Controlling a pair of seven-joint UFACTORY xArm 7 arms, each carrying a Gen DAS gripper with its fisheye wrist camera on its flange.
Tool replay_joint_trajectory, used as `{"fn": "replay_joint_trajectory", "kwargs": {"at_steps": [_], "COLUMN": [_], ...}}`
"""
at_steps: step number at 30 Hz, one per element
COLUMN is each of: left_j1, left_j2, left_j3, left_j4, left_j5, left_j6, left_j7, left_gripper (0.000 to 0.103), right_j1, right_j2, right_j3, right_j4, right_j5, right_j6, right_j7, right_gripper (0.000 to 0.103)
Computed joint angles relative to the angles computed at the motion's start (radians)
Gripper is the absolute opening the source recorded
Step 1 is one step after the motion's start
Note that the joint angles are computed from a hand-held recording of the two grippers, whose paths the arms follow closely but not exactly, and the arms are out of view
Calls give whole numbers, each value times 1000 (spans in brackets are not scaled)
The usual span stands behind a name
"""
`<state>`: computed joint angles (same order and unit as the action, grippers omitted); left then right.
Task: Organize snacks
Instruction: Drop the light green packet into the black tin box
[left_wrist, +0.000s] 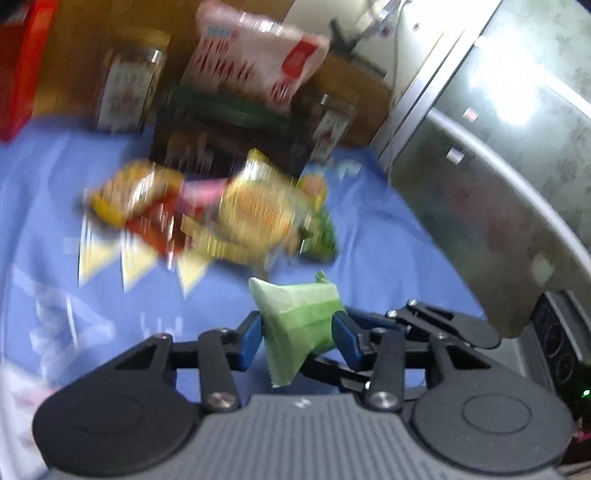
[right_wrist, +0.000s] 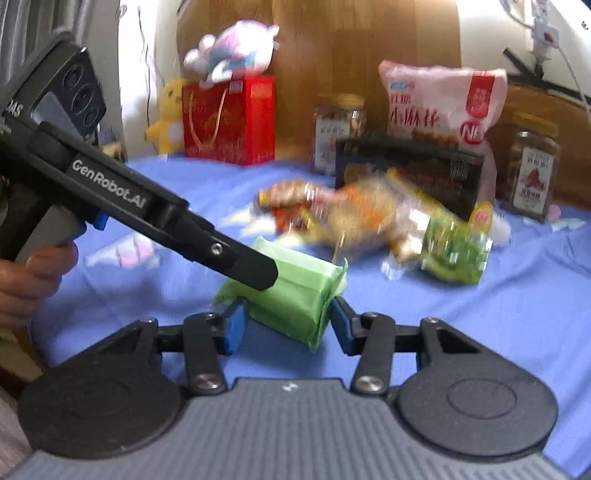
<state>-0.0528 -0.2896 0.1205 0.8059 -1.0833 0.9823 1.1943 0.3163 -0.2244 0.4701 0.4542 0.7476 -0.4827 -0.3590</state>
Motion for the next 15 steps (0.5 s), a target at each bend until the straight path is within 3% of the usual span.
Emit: {"fn": "replay_joint_trajectory", "kwargs": {"at_steps": [4, 7, 11, 15], "left_j1": [-28, -43, -39, -26], "left_j2": [58, 151, 312, 490], "left_j3": [-21, -55, -109, -173], "left_j4": [118, 238, 430, 622], "left_j5": [-82, -136, -172, -125], "left_j6": [-53, -124, -182, -259], "left_j7": [41, 62, 40, -54], "left_gripper": [41, 41, 41, 43], "right_j1": [-25, -26, -23, -8], "right_j2": [77, 144, 262, 370], "right_j3": [-29, -118, -202, -298], "right_j4": [114, 207, 382, 539], "right_j5": [-4, -87, -82, -93], "right_j6": [-46, -54, -32, 43], "right_j7": [-62, -68, -162, -177], "right_gripper": [45, 45, 45, 46]}}
